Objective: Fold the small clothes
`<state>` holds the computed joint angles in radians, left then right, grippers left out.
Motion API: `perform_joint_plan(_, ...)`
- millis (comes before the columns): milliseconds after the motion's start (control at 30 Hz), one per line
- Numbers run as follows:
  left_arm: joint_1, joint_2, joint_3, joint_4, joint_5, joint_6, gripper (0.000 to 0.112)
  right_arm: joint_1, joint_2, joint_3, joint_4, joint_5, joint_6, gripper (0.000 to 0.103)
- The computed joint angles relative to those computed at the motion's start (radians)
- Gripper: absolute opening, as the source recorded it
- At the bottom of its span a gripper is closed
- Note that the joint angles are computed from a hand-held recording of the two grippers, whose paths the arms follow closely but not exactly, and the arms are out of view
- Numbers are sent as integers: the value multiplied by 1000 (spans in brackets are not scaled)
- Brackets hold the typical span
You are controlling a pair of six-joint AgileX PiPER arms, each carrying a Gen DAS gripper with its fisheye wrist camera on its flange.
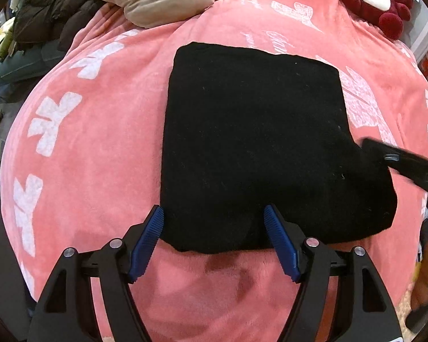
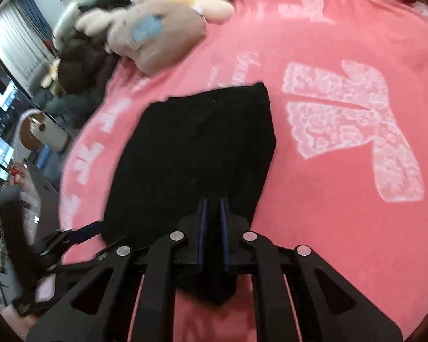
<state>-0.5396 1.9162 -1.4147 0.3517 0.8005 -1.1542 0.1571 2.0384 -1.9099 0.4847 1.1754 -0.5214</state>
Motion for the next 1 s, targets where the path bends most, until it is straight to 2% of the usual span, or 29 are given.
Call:
perform_joint_plan(100,-15,-9,-5,1,12,-19,70,30,20,88,-103,-13,-22,10)
perform_joint_plan(167,-25,-8,-18,-5,22,-20,70,26,12,110,-103,-36,-22,10)
perform_joint_plan(233,-43,-6,-40,-5,45,-21,70,-1,-34,105,-63,-17,-6,11)
perform_joint_plan(367,-91,-20,-63,33,68,-45,70,-63,-183,231,-5,-93,-40,12)
perform_joint_plan(433,-114,-18,-80,53,82,-51,70,-59,-278,361,-47,-228,-34,28)
perform_joint_plan(467,-124,-18,-82,61,82,-52,71,-51,-319,428,-72,-294,-32,48)
perform_joint_plan(500,-131,-14,-89,70,86,-53,71,-47,-342,465,-84,-334,-25,61)
perform_joint_plan(533,-143,-11,-93,86,89,-56,74,-43,-370,518,-87,-384,-18,62)
perform_joint_plan(567,-157,-9,-93,107,94,-69,79,-56,-379,541,-74,-397,-33,62)
perform_joint_plan(733,-196,-24,-36,159,61,-135,79,-51,-444,675,-94,-464,-20,62)
perform_joint_plan(1000,-241,-35,29,205,70,-224,79,-34,-485,727,-127,-467,13,65)
